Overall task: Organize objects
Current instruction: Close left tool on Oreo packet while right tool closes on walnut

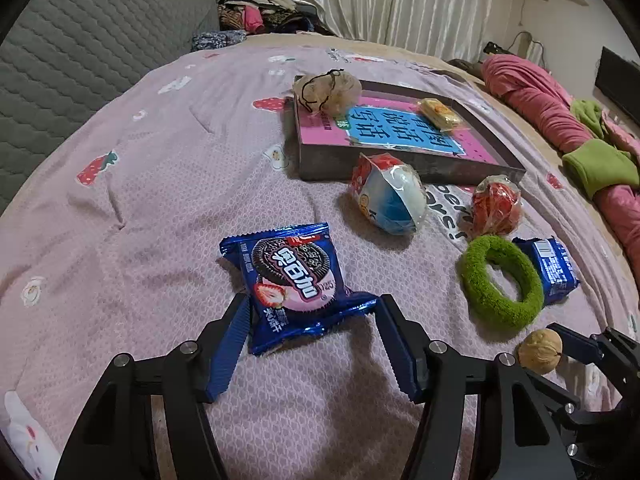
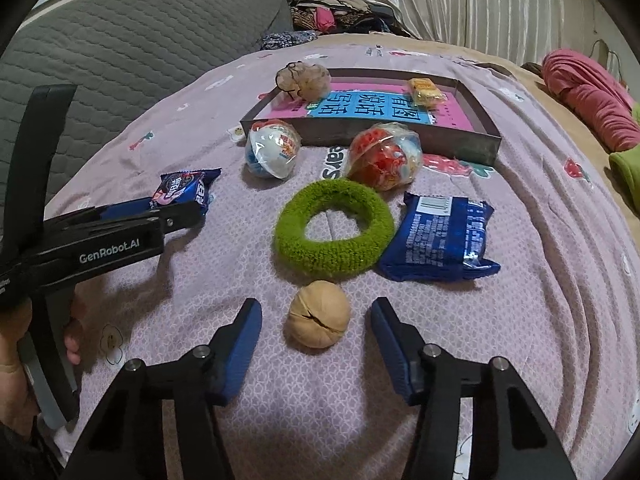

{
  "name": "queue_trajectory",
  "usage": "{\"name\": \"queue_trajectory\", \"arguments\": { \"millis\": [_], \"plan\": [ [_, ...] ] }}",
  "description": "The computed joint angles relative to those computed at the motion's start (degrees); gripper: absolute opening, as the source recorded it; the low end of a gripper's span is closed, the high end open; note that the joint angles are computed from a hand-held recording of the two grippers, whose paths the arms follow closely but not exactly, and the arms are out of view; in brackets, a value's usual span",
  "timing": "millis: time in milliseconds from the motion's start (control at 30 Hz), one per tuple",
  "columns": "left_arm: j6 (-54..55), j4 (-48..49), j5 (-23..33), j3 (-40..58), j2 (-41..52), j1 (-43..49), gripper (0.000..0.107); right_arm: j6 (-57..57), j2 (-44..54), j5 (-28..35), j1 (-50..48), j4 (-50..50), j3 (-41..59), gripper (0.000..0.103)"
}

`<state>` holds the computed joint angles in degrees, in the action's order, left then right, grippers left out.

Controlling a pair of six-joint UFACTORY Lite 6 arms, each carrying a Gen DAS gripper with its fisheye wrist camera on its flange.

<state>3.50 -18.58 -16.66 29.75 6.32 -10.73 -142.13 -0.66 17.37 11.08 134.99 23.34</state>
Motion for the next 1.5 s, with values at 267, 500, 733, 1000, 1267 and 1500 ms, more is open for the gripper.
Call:
{"name": "queue_trajectory", "arguments": {
  "millis": [267, 500, 733, 1000, 1267, 1500],
  "plan": [
    [-3.0, 3.4, -0.6, 2.2, 2.6, 1.2, 0.062, -3.4, 1.3, 0.7, 0.7, 3.2, 0.5, 0.046],
    [2.7, -2.5, 0.4, 4.6, 4.3, 0.7, 0.057, -8.0, 2.7, 1.3, 1.7, 8.4, 0.9, 0.031],
    [-9.7, 10.7, 0.6, 4.7, 4.7, 3.9, 0.048, -4.7, 2.3, 2.1, 0.5, 4.1, 0.6, 0.03],
    [3.4, -2.8, -0.4, 3.9, 4.0, 0.8, 0.047, -1.7, 0.6, 2.8, -0.3, 0.4, -0.5, 0.03],
    [3.5, -3.1, -0.3, 1.4, -0.2, 0.3, 0.046, 2.7, -2.9, 3.4, -1.5, -4.6, -2.2, 0.03],
    [6.0, -5.8, -0.4, -0.5, -3.1, -0.6, 0.046, 7.2, -6.0, 3.4, -2.2, -9.3, -3.1, 0.03]
  ]
}}
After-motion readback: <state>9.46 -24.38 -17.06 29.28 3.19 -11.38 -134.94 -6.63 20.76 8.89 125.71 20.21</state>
